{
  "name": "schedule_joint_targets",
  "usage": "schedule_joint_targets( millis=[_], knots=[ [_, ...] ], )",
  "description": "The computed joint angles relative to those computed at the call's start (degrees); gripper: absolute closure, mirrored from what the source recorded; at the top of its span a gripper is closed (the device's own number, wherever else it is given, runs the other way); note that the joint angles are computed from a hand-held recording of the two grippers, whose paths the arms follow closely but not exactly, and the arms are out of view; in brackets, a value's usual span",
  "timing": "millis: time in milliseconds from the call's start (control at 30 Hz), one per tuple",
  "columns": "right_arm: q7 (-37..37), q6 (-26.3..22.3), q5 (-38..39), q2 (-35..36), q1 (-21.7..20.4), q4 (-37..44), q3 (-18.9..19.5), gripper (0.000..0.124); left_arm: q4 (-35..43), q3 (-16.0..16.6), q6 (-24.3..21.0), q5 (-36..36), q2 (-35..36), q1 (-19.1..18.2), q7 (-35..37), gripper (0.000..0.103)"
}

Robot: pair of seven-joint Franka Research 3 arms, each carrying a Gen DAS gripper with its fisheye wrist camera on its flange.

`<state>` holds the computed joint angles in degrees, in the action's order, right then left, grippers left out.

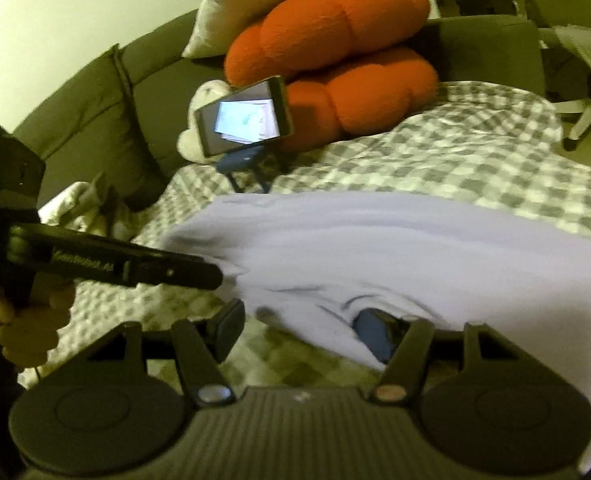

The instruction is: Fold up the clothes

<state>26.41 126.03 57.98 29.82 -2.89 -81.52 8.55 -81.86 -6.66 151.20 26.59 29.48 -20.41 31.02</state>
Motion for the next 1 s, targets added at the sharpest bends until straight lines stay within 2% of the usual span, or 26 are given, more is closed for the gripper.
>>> schedule_joint_targets(
  millis=[200, 400, 567, 733, 767, 867, 900, 1000],
  knots=[
    [-1.4, -2.9, 2.9, -1.2, -0.8, -1.8, 0.7, 0.064, -2.9, 1.4, -1.0, -0.5, -1.8, 0.6, -7.3, 0.065],
    [-2.3, -9.7, 6.4, -1.4, -2.6, -1.5, 0.4, 0.065, -6.3, 1.4, 0.4, 0.6, -4.0, 1.5, -12.1, 0.065],
    [-1.4, -12.2, 7.0, -1.7, -2.9, -1.7, -0.4, 0.074, -7.1, 0.9, 0.5, 0.7, -4.5, 2.3, -13.3, 0.065],
    [-2.5, -12.9, 7.8, -2.8, -2.8, -2.7, -0.9, 0.076, -7.4, 0.6, 0.0, 1.0, -4.8, 2.5, -13.7, 0.065],
    [-2.0, -12.0, 7.3, -3.0, -2.3, -2.9, -1.2, 0.081, -7.4, 0.5, -0.1, 0.9, -4.8, 2.6, -13.8, 0.065],
    [0.6, -7.9, 4.2, -3.0, -0.4, -3.1, -2.1, 0.108, -7.7, 0.4, -0.2, 0.6, -4.9, 2.8, -14.0, 0.065],
    [1.0, -7.2, 3.7, -3.1, -0.2, -3.2, -2.2, 0.113, -8.0, 0.4, 0.1, 0.4, -5.1, 2.9, -14.4, 0.065],
    [-0.5, -7.0, 4.2, -4.6, -0.8, -4.7, -1.8, 0.115, -10.1, 0.4, 2.2, -0.3, -6.2, 3.6, -16.0, 0.065]
  ],
)
